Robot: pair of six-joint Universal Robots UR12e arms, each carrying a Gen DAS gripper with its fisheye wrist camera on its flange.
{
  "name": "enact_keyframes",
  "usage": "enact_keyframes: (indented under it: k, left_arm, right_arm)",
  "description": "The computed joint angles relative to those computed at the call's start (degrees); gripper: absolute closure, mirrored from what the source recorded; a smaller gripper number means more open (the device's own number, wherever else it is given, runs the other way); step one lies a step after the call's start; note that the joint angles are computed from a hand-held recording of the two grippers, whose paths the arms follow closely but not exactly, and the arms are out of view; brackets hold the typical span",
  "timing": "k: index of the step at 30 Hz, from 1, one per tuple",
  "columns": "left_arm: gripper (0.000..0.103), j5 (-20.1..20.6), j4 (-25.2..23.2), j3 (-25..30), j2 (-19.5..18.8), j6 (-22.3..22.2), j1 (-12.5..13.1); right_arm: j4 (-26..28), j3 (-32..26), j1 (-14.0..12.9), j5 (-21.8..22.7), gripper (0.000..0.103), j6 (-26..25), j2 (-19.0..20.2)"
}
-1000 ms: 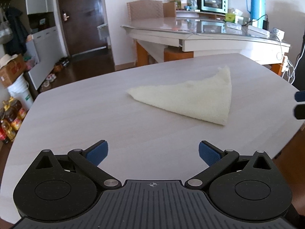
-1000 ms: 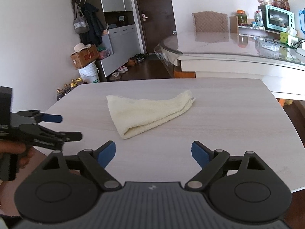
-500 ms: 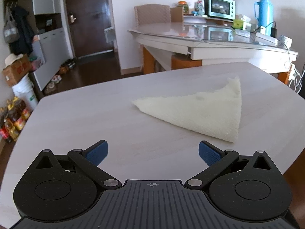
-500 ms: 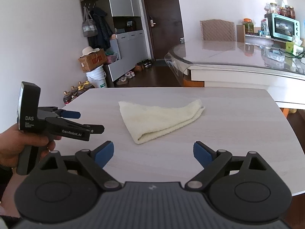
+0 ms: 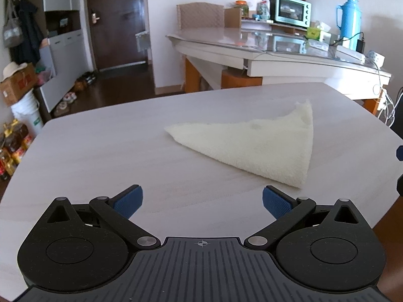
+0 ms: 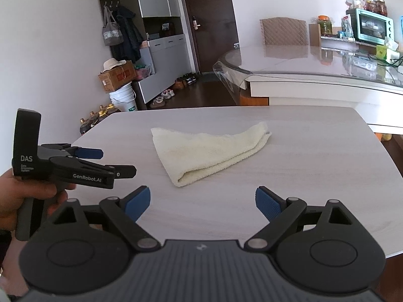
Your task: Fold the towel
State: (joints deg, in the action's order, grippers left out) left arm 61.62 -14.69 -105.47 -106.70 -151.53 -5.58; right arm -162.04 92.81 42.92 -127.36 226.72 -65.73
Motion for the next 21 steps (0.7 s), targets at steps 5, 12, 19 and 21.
enact_keyframes:
  k: [5,12,19,21]
  left_arm:
    - [0.0,0.4,-0.2,0.2,-0.4,0.1,-0.1]
    - [0.0,0.3,-0.2,0.6,-0.7,-0.1,-0.3]
    - [0.0,-0.3,0.0,0.9,-1.0,-0.2,-0.4]
    - [0.0,-0.4,0.0,1.0,-1.1,-0.3,-0.3]
  right_arm:
    - [0.2,0.3,-0.2,0.5,0.011,1.0,0.1]
    - [-0.4,0.7,-0.6,1.1,0.011,2.1,0.1]
    - [0.0,0.7,-1.1,1.5,0.011,3.0,0.3]
    - [0.4,0.6,-1.3,1.1,0.011,3.0,0.4]
